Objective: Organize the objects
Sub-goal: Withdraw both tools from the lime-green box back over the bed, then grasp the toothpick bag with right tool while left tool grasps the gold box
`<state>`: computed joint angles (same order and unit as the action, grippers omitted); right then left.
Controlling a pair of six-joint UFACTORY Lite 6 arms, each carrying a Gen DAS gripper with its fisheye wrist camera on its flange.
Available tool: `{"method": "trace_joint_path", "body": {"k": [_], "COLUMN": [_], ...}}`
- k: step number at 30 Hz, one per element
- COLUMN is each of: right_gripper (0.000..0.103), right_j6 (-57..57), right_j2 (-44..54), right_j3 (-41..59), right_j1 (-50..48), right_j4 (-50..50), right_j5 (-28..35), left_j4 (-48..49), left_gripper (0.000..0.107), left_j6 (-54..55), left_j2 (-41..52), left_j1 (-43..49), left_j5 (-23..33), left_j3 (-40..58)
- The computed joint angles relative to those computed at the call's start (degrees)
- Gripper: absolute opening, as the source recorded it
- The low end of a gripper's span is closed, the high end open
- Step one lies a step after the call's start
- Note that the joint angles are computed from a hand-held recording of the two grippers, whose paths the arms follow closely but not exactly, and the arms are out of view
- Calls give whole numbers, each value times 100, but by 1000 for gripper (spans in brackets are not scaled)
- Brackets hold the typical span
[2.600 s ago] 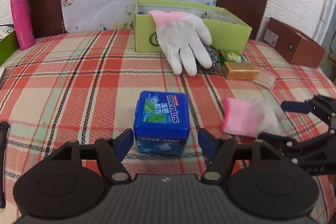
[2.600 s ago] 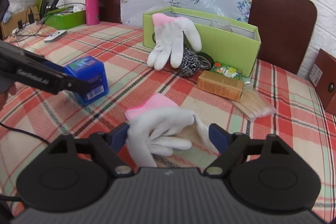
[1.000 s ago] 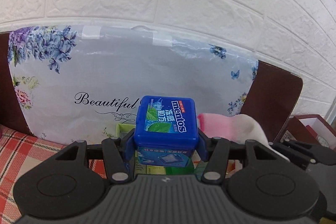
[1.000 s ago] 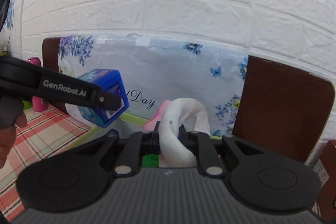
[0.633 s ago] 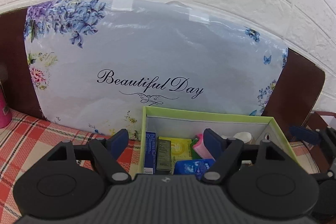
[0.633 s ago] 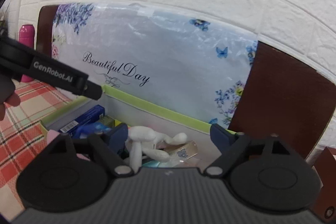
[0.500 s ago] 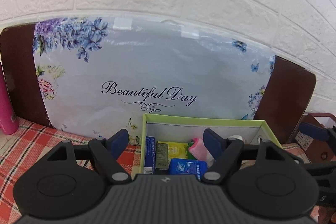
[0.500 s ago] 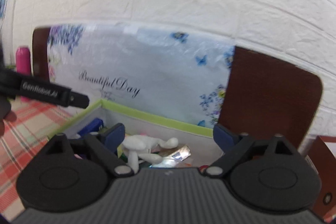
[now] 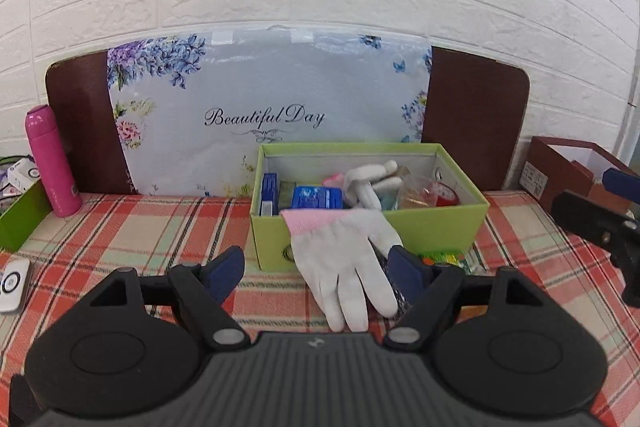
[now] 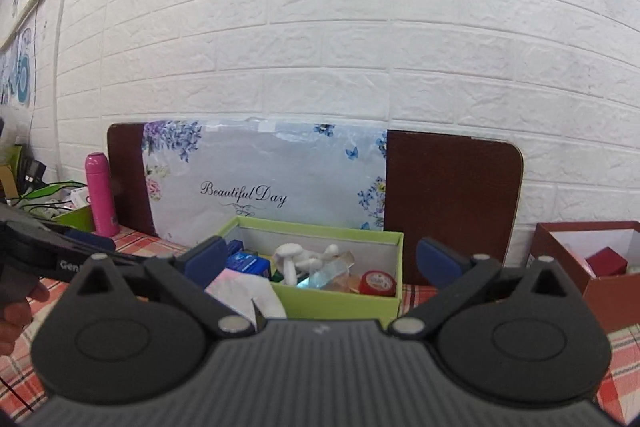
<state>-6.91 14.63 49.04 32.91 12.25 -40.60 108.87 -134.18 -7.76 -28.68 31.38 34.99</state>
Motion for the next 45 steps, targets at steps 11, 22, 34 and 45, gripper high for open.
{"method": "trace_joint_path", "body": {"k": [11,22,34,45], "right_gripper": [103,103,99,30], "right_j6": [430,1068,-123,650], "right_j2": [-560,440,2800,2276], "right_j3": [-2173,-2207,956,-197], "right_j1": [427,75,-1239,-1639], "right_j4": [544,100,-1319,-2110], "right_j5": [-1127,-1464,104,-232], "left_j4": [-203,852,2463,5715], "left_gripper": [82,82,82,82], "left_j6": [-1037,-2171,-3010,-3817], "left_j2": [-109,411,1350,3646], "left_j1": [-813,-863,-697,190], "left_j5": [291,134,-74,-896], "left_j3": [-871,-975,-322,2626]}}
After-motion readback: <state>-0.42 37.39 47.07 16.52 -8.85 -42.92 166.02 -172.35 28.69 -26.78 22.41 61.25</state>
